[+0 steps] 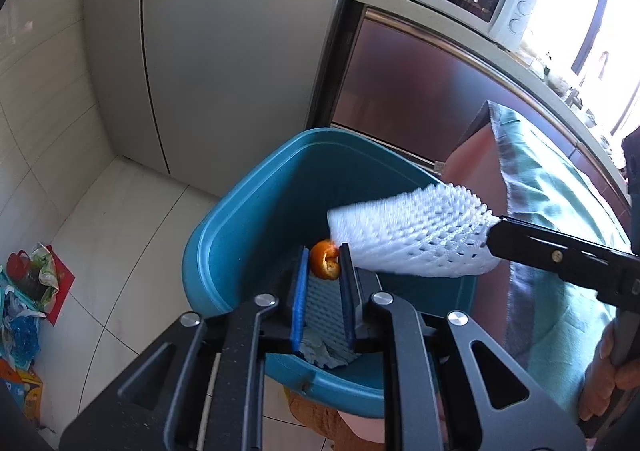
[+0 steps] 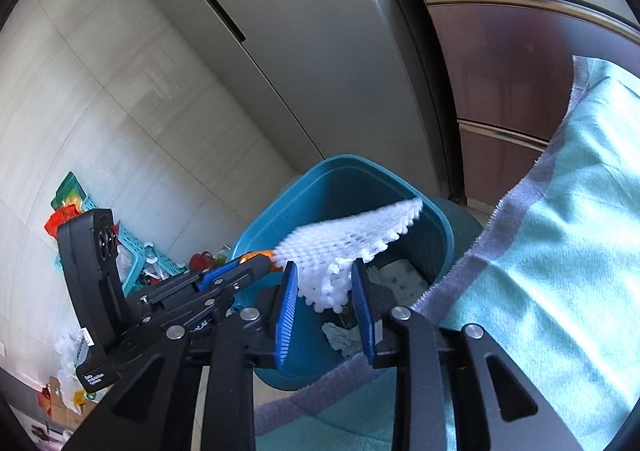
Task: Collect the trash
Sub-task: 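Swing both open tools back over the table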
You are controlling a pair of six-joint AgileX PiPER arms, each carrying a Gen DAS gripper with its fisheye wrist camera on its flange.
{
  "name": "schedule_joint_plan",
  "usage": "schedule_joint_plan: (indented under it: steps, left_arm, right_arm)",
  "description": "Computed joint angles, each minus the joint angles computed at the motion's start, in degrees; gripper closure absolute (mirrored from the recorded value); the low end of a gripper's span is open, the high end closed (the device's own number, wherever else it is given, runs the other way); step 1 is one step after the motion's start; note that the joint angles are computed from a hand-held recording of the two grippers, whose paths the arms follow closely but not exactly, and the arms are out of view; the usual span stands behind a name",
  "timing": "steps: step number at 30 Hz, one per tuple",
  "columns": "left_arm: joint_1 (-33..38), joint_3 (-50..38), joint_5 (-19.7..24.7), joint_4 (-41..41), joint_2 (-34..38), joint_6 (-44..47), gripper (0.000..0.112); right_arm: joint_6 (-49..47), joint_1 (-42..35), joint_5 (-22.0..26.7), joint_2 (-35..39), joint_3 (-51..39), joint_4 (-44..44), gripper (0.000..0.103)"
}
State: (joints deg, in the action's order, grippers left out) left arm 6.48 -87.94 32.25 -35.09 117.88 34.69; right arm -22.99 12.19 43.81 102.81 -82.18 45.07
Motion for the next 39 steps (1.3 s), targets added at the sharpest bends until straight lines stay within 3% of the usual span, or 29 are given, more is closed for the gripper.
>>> schedule_joint_plan:
  steps: [9, 13, 16, 23, 28, 35, 39]
  left_arm:
    - [-0.6, 0.1, -1.2, -0.1, 0.8, -0.9, 0.097]
    - [-0.6, 3.4, -2.3, -3.9, -1.9, 3.4, 0.088]
    - [-0.6, 6.5, -2.5, -8.8, -4.8, 9.0, 0.071]
    - [-4.0, 13.9, -1.1, -20.9, -12.7, 23.8, 0.066]
    - [-9.4, 17.7, 1.7, -25.6, -17.5, 30.9, 0.064]
    - [-19.1, 18.5, 5.2, -26.7, -19.5, 32.9, 0.064]
    - [-25.2, 18.8, 4.3, -26.2, -19.4, 31.6, 0.064]
  right_arm:
    - [-1.7, -0.9, 0.3, -1.3, 1.3, 1.3, 0.071]
    - [-4.6, -2.4, -0.5, -3.5, 4.3, 3.7, 0.070]
    - [-8.7, -4.9, -0.6, -7.9, 8.7, 6.5, 0.070]
    - [-16.2, -13.7, 0.4, -21.9, 20.5, 9.4, 0.062]
    - [-20.2, -26.6, 5.6, -31.7, 28.0, 10.0, 0.059]
    - [-29.4, -56.0, 18.4, -43.4, 34.7, 11.9, 0.059]
    - [-35.9, -72.8, 23.7, -45.1, 35.5, 13.0, 0.059]
